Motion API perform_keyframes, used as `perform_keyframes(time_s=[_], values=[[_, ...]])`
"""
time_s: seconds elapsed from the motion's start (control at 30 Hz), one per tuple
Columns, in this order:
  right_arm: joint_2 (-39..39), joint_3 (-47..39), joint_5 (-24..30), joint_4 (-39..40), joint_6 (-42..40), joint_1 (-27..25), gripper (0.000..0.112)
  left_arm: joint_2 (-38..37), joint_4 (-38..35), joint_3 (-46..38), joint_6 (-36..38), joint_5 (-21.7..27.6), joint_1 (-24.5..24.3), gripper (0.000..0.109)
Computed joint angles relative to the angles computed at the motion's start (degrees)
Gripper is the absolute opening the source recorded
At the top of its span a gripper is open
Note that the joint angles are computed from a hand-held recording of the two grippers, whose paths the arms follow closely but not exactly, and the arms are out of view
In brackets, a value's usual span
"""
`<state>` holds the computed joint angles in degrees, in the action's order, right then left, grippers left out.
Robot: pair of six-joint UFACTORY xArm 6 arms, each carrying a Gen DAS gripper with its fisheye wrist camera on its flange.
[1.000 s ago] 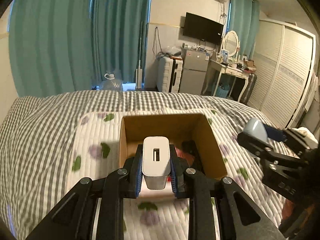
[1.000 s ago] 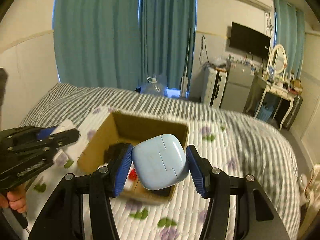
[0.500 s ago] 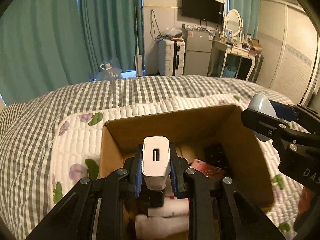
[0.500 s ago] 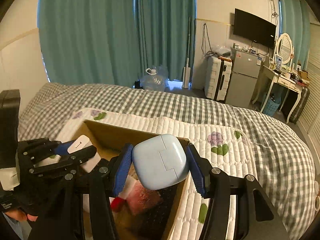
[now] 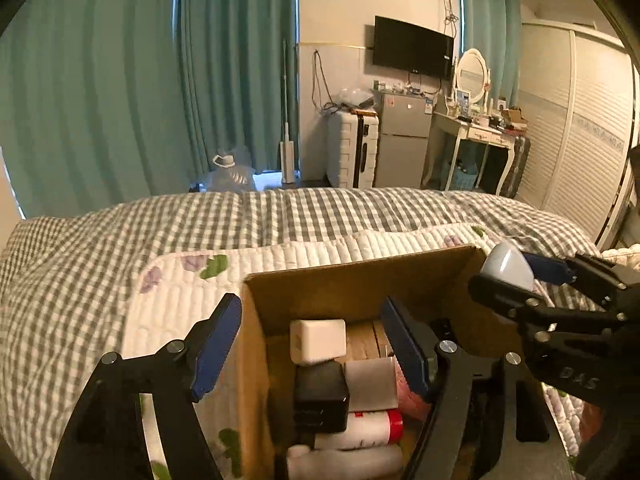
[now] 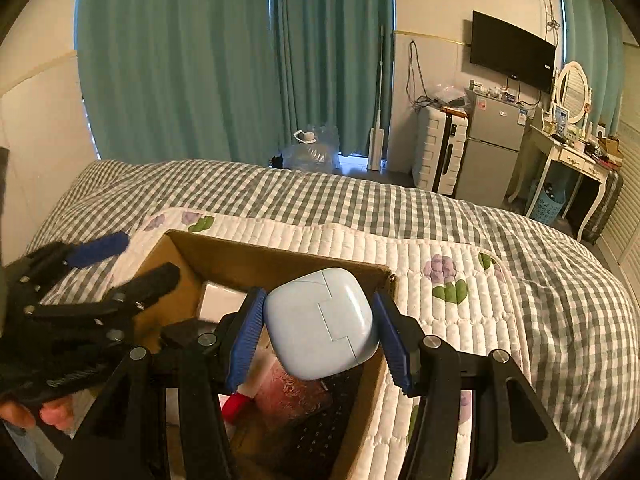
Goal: Organize rigid objects
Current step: 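Lower the cube into the box and release while the right carries the earbud case, then release the earbud case into the box with the right gripper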
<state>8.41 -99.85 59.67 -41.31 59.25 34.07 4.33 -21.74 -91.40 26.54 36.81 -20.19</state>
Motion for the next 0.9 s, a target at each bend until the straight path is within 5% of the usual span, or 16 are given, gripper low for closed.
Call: perform_keyframes(time_s=[0.3, 0.57, 0.73, 0.9], values=[[5.2, -5.9, 1.6, 3.0, -0.7, 0.9, 0.055, -5.1, 1.9, 5.3, 0.1, -1.8, 2.0, 0.074], [11.3, -12.2, 4.3, 7.0, -2.8, -2.0, 0.055, -1.5, 6.1, 3.8, -3.8, -1.1, 2.9, 0.074], [9.7, -9.9, 3.8, 3.8, 1.2, -2.3, 0.067, -1.4, 3.0, 4.7, -1.1, -1.9, 3.0, 0.075], [6.6, -7.3, 2.9, 2.5, 2.7, -1.6, 0.067, -3.6, 2.9, 6.8, -1.1, -3.7, 2.8, 0.093]])
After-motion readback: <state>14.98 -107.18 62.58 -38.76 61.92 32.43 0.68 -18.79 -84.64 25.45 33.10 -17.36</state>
